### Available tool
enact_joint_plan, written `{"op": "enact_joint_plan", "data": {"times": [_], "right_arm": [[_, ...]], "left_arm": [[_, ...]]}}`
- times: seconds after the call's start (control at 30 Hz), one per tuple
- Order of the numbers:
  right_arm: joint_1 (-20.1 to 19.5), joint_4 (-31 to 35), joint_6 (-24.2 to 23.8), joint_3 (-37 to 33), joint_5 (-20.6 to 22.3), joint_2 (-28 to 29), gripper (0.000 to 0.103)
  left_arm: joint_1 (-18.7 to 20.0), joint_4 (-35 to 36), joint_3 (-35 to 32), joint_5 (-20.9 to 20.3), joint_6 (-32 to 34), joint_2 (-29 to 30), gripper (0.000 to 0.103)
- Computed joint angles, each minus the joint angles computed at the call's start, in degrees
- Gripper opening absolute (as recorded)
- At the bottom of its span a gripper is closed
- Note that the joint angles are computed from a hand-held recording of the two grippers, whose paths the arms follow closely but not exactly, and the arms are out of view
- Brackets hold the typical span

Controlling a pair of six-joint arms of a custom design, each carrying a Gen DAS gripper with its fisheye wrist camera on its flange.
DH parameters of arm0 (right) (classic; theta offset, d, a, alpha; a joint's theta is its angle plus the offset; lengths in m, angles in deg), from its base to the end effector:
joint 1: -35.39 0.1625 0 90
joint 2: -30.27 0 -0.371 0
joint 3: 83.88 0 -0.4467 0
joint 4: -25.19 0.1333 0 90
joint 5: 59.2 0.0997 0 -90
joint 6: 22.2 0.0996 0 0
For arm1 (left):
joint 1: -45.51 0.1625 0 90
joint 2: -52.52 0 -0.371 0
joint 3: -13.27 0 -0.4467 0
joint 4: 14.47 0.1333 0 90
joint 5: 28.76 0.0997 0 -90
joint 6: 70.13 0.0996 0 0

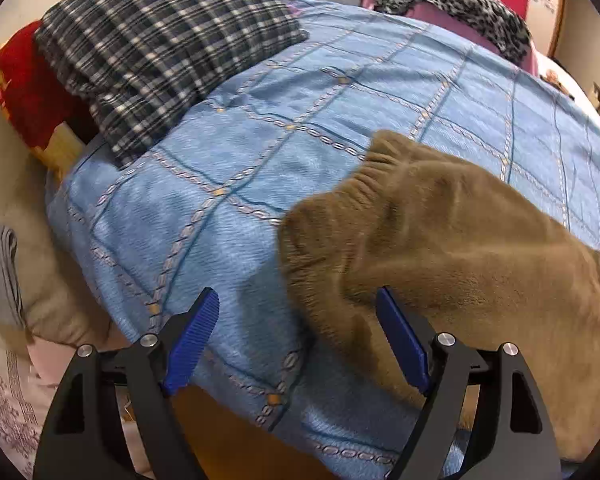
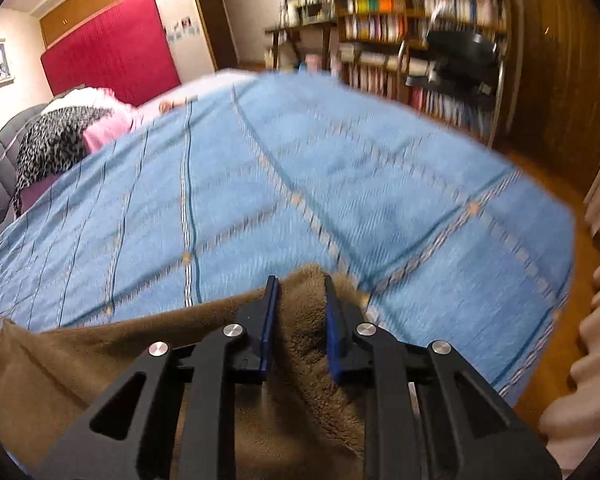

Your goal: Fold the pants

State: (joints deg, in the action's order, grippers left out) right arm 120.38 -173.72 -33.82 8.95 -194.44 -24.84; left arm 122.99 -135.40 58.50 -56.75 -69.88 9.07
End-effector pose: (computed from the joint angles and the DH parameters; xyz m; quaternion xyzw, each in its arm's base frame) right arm 0.0043 -0.6670 0.2653 -0.1802 -0.7623 0.4864 0.3872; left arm 0.0370 -0.8540 0.4115 -0.0366 0.8388 -0.2677 0.4726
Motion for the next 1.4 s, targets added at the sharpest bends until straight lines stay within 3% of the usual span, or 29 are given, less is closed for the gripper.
{"op": "enact_joint_plan", "data": {"times": [0.17,0.33,0.43,0.53,0.67,0.77,0.9,1.07,1.23,1.4], "right_arm": [[-2.5,3.1,-0.9,-2.9,-0.9,3.2,0.021],[-2.3,0.0,-4.9,-5.1,-3.4,5.9,0.021],[-2.6,1.7,-1.8,-4.2,-2.3,4.6,0.026],[-2.7,1.7,0.9,-3.0,-2.4,3.6,0.043],[-2.5,-0.1,3.6,-0.3,-0.8,1.7,0.044],[-1.6,-1.8,1.9,-0.1,-2.3,2.0,0.045],[-0.5,-5.0,-0.7,0.3,-4.3,2.5,0.045],[0.1,-6.5,1.0,2.5,-5.2,1.8,0.05],[1.1,-7.2,0.0,2.4,-5.5,2.5,0.05],[1.8,-5.1,-0.3,1.8,-2.9,2.9,0.05]], "left_arm": [[1.4,3.5,-2.0,-0.2,-1.6,2.1,0.081],[2.6,1.5,0.6,-4.5,-1.8,-0.6,0.082],[3.2,0.9,0.3,-5.7,-3.0,-1.3,0.086],[4.1,0.1,-0.6,-8.8,-4.9,-2.2,0.086],[5.0,1.2,-1.2,-13.8,-7.5,-3.2,0.087],[5.2,1.0,-1.1,-16.6,-8.1,-3.6,0.087],[4.6,-0.4,-0.4,-15.8,-5.8,-4.1,0.087],[3.4,-5.0,2.4,-15.7,-7.0,-6.0,0.087],[0.4,-10.8,3.2,-16.4,0.0,-4.0,0.087],[-1.7,-5.6,-3.3,-22.9,6.1,3.8,0.087]]}}
